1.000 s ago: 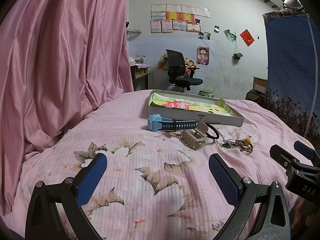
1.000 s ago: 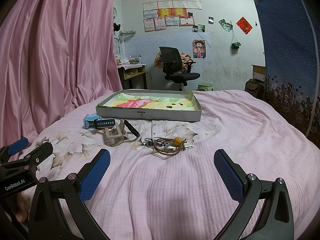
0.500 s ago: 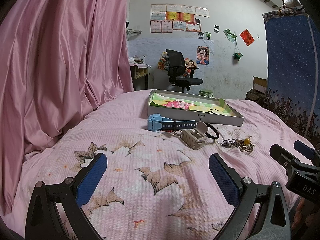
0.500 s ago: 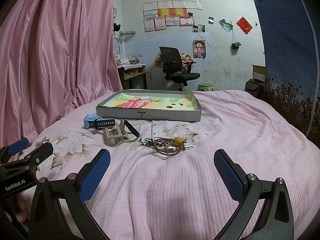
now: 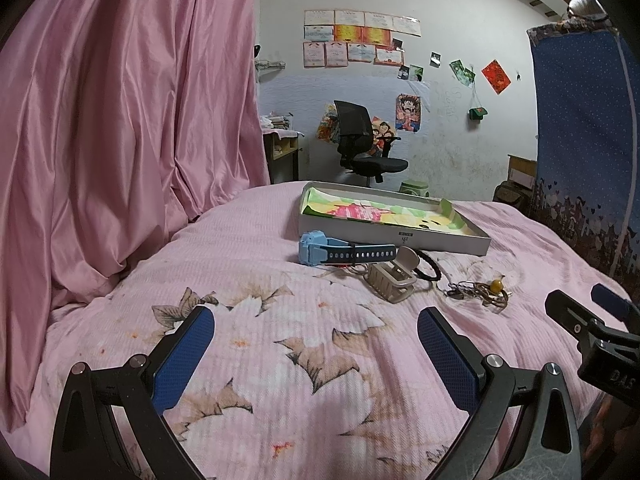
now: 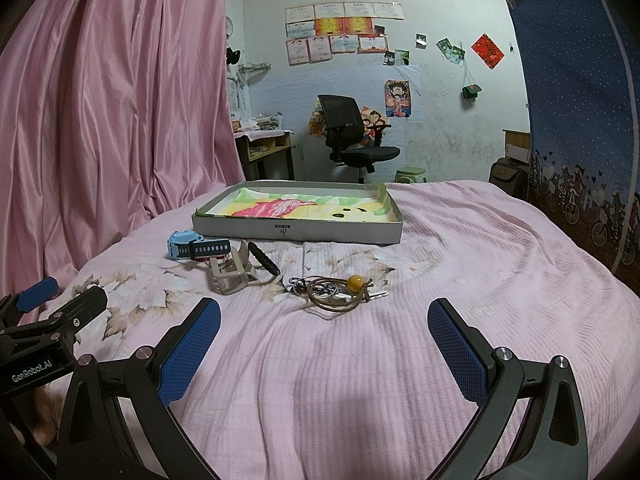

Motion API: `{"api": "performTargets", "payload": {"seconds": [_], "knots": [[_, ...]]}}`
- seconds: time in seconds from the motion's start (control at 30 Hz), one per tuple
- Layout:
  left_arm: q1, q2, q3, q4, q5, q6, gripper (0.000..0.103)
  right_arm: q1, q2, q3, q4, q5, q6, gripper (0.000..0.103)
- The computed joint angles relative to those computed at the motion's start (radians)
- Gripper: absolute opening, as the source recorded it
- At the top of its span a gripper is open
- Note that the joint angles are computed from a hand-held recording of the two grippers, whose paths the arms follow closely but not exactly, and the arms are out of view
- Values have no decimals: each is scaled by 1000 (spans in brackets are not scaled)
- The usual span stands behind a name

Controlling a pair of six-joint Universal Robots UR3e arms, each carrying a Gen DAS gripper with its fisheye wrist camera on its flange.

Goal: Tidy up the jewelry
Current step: 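Grasp the silver metal clip with the left tool while the right tool grasps the yellow-bead key ring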

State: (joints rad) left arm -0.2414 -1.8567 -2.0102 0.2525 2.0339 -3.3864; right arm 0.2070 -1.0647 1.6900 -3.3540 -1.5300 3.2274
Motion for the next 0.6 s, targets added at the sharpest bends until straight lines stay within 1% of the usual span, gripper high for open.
{"api": "performTargets", "payload": {"seconds": [0.1, 0.23, 0.27, 0.33, 0.4, 0.43, 0.6], "knots": [[21, 17, 3, -26, -25, -22, 102, -4, -4, 5, 0, 8, 2, 102], [71, 49, -15, -51, -94, -48, 102, -18, -21, -5, 38, 35, 15, 102], [92, 61, -21, -64, -126, -58, 102, -20, -23, -5, 42, 41, 20, 102], [100, 58, -3, -95, -150, -78, 102, -27, -19, -15, 55, 56, 34, 102], [128, 65, 12, -134, -195, -88, 102, -35, -15, -33, 83, 69, 48, 102], [144, 66, 24, -157, -220, -91, 102, -56, -32, -7, 79, 89, 45, 102], [189, 36, 111, -248, -305, -62, 102, -72, -17, -69, 141, 100, 48, 102]]}}
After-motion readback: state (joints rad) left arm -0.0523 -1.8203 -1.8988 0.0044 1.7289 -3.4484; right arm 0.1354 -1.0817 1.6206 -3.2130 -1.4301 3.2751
